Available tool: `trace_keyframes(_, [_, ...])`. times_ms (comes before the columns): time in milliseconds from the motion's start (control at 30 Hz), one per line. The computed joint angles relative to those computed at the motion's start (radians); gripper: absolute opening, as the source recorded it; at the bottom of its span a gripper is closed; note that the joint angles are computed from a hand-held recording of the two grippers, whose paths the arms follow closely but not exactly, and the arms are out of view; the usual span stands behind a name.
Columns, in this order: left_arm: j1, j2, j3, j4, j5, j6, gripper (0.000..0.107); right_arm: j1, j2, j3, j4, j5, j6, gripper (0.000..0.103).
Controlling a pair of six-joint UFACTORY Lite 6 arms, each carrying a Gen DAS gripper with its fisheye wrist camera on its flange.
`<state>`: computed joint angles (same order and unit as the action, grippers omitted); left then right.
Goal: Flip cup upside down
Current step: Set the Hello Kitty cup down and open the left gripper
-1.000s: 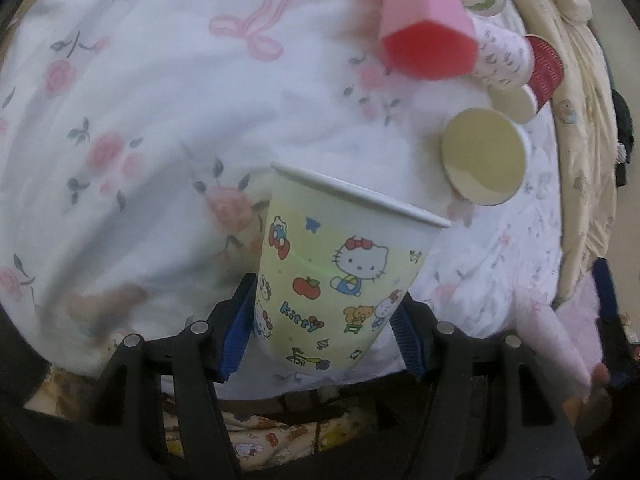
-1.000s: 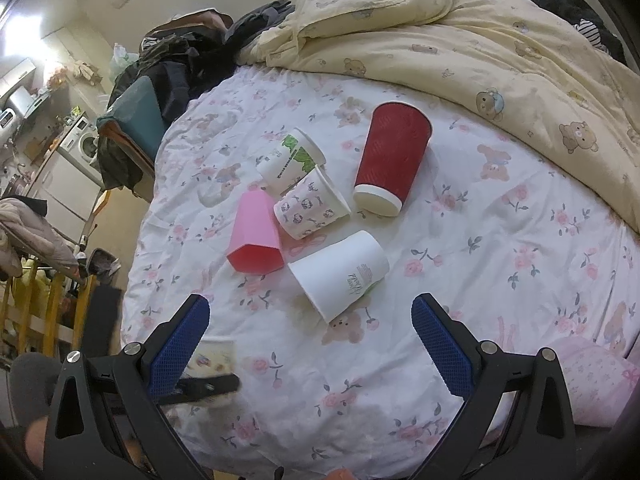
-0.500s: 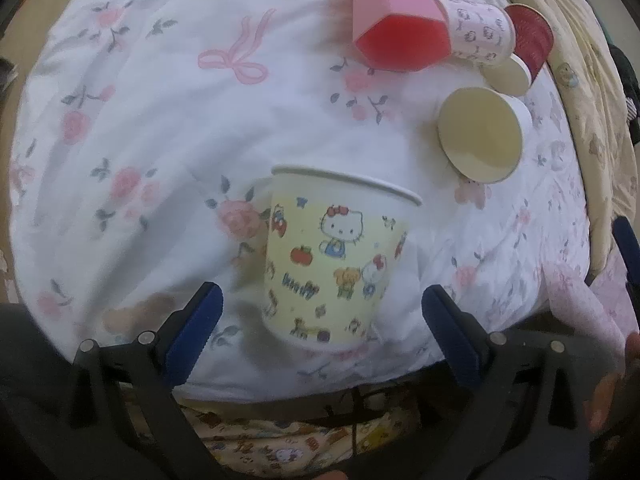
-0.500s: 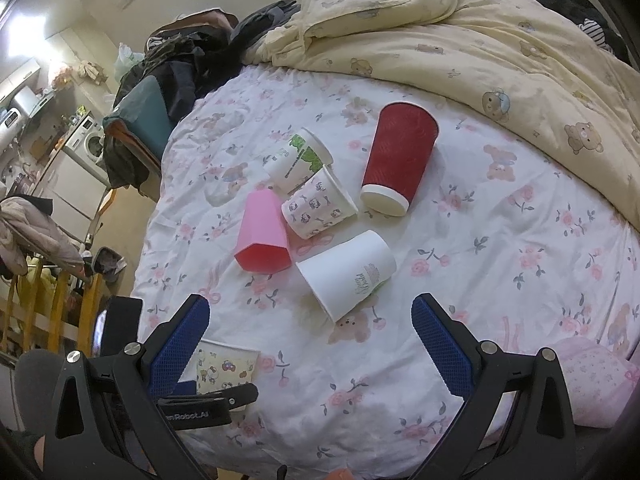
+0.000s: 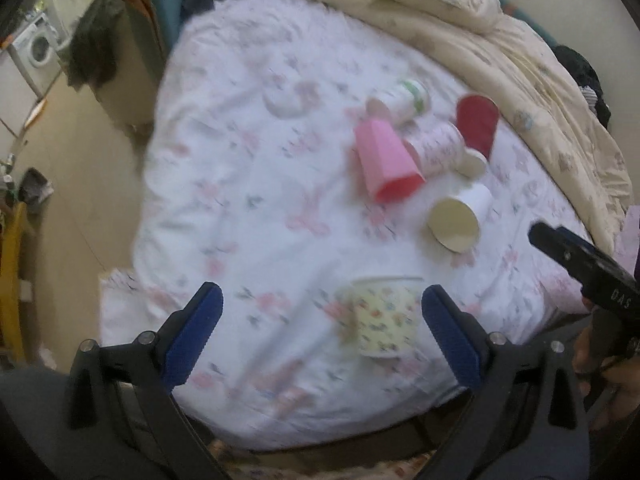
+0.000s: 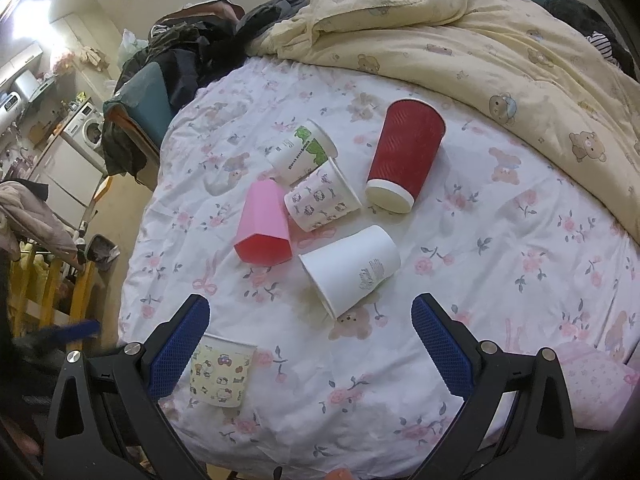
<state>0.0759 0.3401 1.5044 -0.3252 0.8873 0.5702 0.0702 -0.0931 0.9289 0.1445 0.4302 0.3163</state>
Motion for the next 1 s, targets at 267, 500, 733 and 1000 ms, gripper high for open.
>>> trace_keyframes(267, [0.081,0.072,0.031,-0.047,-0.069,0.047,0.098,0.035,0.013,-0.009,0.068,-0.022,-0.075,0.103])
trace_keyframes(500, [0.096,0.068,0.027,-0.051,-0.081,0.041,0.098,0.054,0.055,0.014,0.03,-0.014,-0.019,0.103])
trace_keyframes(733, [0.14,0.11,0.101,-0.097,-0.022,0.017,0.098,0.078,0.08,0.005,0.224,0.038,-0.153,0.103])
trace_keyframes(1000, [0.145,0.115,0.119,-0.098,-0.005,0.011,0.098,0.183,0.357,0.097,0.583,0.084,-0.378,0.089])
